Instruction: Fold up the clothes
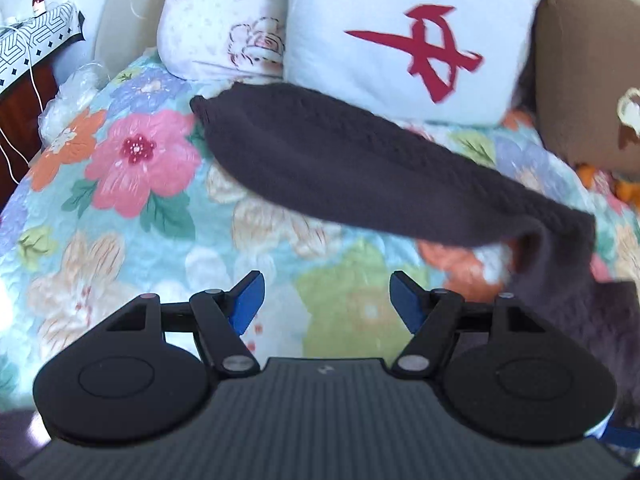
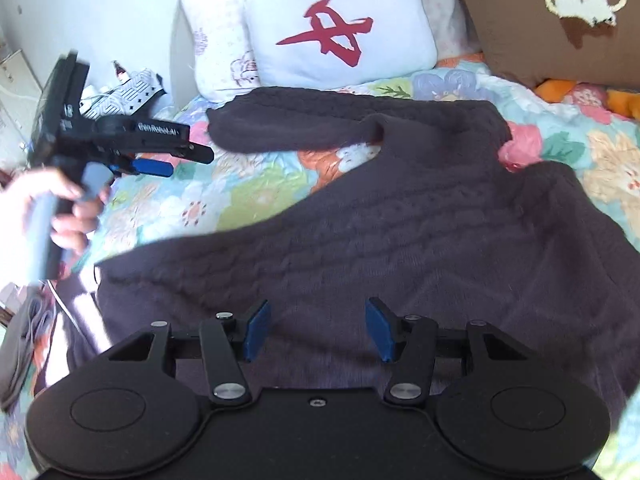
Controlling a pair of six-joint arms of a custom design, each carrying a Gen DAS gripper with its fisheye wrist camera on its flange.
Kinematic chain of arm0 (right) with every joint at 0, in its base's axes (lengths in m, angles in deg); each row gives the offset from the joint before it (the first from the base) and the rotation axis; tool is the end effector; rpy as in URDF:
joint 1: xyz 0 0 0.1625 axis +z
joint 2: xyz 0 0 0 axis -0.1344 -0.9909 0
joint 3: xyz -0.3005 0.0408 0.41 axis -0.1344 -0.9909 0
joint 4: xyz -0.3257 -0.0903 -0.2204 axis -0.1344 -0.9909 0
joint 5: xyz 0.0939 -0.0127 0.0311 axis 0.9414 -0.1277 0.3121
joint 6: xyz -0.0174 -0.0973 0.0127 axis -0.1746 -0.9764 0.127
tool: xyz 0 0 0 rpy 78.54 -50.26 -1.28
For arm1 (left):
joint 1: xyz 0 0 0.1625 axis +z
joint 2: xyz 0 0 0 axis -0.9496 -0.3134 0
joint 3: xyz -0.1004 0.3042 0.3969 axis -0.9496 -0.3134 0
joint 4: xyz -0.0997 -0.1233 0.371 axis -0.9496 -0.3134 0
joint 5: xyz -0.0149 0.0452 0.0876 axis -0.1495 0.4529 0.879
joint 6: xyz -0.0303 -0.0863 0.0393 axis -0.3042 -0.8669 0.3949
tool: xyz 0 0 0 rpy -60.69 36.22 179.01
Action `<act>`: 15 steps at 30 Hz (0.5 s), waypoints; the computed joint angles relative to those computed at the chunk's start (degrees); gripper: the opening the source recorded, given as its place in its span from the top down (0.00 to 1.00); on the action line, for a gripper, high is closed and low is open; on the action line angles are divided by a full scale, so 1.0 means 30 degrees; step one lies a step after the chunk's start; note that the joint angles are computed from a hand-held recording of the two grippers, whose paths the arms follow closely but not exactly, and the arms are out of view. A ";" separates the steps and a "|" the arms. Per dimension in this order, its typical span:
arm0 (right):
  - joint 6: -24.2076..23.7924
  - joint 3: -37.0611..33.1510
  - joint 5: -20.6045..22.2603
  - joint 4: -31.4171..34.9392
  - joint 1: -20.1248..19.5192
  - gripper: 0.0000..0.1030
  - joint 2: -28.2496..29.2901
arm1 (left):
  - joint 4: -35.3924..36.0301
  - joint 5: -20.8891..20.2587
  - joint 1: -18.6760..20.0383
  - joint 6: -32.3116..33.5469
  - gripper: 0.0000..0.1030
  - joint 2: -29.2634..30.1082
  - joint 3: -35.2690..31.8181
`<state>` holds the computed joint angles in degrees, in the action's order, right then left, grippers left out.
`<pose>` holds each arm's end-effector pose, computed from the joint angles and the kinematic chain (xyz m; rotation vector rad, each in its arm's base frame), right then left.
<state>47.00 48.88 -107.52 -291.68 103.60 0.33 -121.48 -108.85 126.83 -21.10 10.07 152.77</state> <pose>0.1390 -0.4642 0.1967 0.1315 -2.5112 0.9954 -0.2405 -0.6824 0.1278 0.6600 2.4551 -0.6735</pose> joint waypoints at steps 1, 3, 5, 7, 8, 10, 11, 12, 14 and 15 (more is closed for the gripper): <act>0.0270 -0.0478 0.0126 0.0528 -0.0159 0.44 0.0042 | 0.0157 -0.0217 0.0355 -0.0388 0.33 0.0302 -0.0518; 0.0925 -0.1317 0.0616 0.1291 -0.0565 0.44 0.0218 | 0.0482 -0.1020 0.1098 -0.1793 0.33 0.0755 -0.1450; 0.1261 -0.1884 0.1211 0.1617 -0.0981 0.44 0.0433 | 0.0804 -0.1875 0.1779 -0.3205 0.33 0.1197 -0.2397; 0.1573 -0.2440 0.1774 0.1939 -0.1364 0.44 0.0653 | 0.0662 -0.1075 0.2068 -0.4063 0.33 0.1992 -0.3508; 0.1534 -0.2752 0.1806 0.2235 -0.1432 0.44 0.0758 | 0.0663 0.0029 0.2061 -0.4110 0.33 0.2562 -0.4282; 0.1138 -0.3286 0.1611 0.2443 -0.1463 0.44 0.1026 | 0.1196 0.1712 0.2115 -0.3938 0.30 0.3666 -0.6098; 0.1069 -0.3523 0.1445 0.2514 -0.1472 0.44 0.1141 | 0.1764 0.1717 0.2246 -0.3841 0.24 0.4015 -0.6923; 0.0988 -0.3714 0.1388 0.2719 -0.1506 0.44 0.1176 | 0.2358 0.1625 0.2385 -0.3747 0.22 0.4324 -0.7705; 0.0780 -0.3996 0.1314 0.3104 -0.1570 0.44 0.1190 | 0.1657 0.2034 0.2429 -0.3367 0.19 0.4884 -0.8394; 0.0709 -0.4098 0.1170 0.3158 -0.1562 0.44 0.1219 | 0.0953 0.2030 0.2363 -0.2622 0.26 0.5054 -0.8454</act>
